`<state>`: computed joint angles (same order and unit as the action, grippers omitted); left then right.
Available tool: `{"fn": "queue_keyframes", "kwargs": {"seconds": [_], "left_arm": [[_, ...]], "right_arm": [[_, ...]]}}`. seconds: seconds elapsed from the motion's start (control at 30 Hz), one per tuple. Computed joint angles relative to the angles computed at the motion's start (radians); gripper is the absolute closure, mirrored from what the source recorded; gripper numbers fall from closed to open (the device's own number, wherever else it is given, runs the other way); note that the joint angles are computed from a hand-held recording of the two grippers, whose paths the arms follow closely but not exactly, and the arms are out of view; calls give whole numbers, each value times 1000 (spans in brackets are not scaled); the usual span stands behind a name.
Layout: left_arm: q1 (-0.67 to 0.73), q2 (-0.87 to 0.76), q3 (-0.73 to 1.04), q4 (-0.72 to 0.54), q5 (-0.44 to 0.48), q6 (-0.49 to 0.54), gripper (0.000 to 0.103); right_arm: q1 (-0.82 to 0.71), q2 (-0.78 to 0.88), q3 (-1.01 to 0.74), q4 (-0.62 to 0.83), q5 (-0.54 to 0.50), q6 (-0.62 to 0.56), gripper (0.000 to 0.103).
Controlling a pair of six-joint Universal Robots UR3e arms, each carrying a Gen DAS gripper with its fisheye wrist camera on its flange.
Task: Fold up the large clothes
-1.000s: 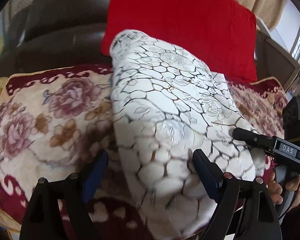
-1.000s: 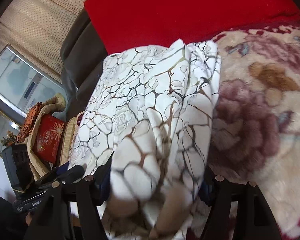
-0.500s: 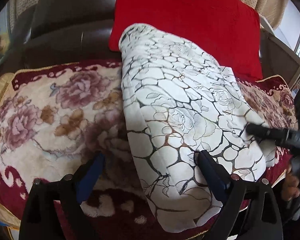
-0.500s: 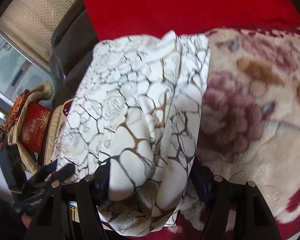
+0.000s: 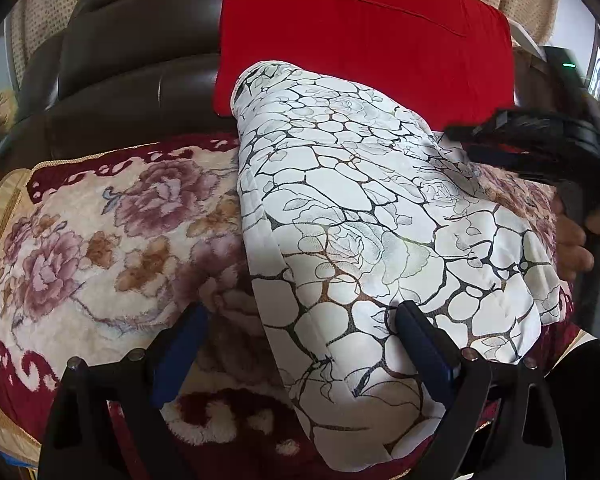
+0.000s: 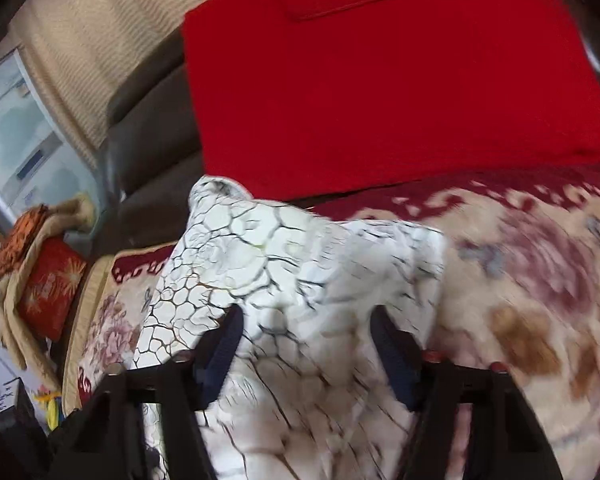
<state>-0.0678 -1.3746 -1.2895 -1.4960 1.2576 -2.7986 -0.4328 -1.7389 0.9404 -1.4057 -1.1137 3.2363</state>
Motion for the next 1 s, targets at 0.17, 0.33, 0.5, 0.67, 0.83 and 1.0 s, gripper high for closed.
{"fn": "queue_keyframes", "kwargs": {"seconds": [0.17, 0.33, 0.5, 0.67, 0.83, 1.0], "left_arm": [[2, -6, -2, 0, -16, 7, 7], [0, -4, -11, 13, -10, 5, 7], [-13, 4, -20, 33, 3, -8, 7], [-25, 4, 6, 14, 8, -15, 7], [131, 48, 17, -24, -173, 3, 7], [53, -111, 137, 57, -29, -139, 7]], "right_arm": [[57, 127, 69, 26, -53, 30, 64], [48, 95, 91, 9, -56, 42, 59], [3, 24, -27, 185, -19, -7, 49], [-39, -76, -109, 377, 46, -132, 49], [-23, -175, 29, 419, 34, -192, 48], [-176, -359, 288, 399, 171, -279, 46]]}}
